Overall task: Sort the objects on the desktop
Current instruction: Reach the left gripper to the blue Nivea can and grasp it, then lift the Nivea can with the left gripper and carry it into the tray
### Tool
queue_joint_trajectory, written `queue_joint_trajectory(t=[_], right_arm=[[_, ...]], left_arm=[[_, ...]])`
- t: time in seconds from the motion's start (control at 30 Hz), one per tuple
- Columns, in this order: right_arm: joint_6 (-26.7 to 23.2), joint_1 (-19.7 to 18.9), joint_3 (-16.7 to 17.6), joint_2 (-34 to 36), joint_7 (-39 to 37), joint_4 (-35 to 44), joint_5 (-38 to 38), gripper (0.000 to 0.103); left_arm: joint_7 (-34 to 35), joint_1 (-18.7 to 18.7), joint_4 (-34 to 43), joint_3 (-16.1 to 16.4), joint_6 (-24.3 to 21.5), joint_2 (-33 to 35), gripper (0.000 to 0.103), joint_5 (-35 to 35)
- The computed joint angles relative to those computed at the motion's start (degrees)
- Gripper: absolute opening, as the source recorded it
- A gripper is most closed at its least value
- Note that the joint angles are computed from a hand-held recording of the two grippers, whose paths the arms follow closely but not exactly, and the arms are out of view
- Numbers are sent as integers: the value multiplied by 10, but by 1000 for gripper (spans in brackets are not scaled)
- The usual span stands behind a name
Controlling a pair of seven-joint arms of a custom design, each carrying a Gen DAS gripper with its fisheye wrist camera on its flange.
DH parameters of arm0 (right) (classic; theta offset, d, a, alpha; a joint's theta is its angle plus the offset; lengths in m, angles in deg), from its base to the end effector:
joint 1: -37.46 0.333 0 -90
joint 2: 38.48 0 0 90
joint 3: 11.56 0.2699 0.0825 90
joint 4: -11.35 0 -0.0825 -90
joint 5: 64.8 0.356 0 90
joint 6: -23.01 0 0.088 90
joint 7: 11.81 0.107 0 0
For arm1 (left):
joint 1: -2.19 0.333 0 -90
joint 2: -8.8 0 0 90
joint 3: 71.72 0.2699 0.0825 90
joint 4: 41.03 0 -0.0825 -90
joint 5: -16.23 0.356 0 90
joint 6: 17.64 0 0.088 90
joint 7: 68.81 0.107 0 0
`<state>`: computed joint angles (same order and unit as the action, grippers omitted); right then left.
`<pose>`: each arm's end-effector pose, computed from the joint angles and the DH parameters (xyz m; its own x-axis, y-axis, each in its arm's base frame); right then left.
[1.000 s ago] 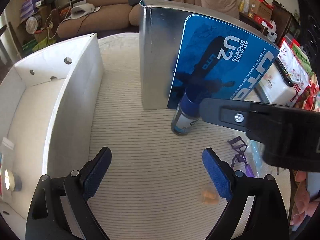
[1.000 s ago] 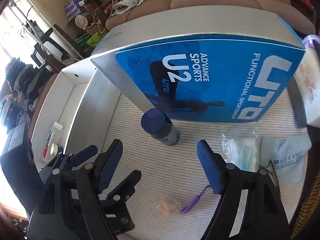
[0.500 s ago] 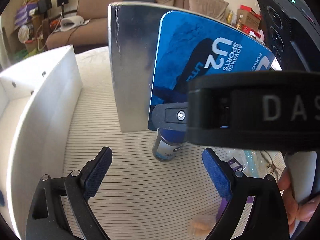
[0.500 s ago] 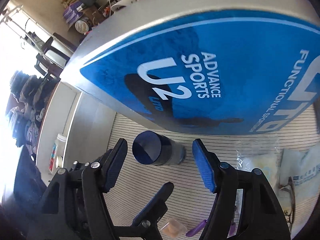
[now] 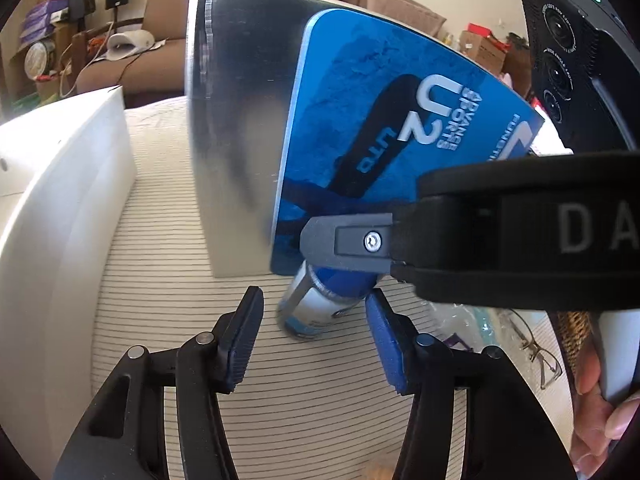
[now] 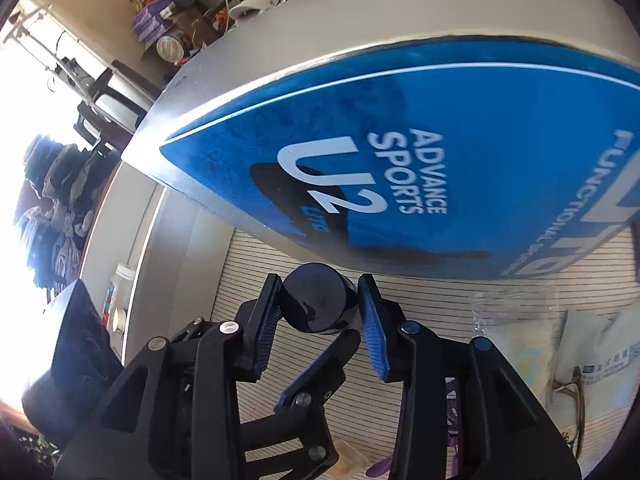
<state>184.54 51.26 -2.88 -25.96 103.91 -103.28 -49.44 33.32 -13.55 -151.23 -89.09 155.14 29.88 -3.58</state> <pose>0.5650 0.2152 0.3903 -0.1731 -0.8764 -0.4494 -0.8551 0.3601 -0.3731 0.5489 -0.3095 0.3640 -0.4579 -0.8599 0.2257 -0.7271 0.2161 -0.6516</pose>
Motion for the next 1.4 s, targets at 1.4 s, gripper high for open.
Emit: queue_joint_trajectory(t=[1.4], right_arm=[[-168, 150, 29, -18, 143, 237, -116, 36]], left_arm=[[347, 44, -230, 119, -200, -424, 40, -265]])
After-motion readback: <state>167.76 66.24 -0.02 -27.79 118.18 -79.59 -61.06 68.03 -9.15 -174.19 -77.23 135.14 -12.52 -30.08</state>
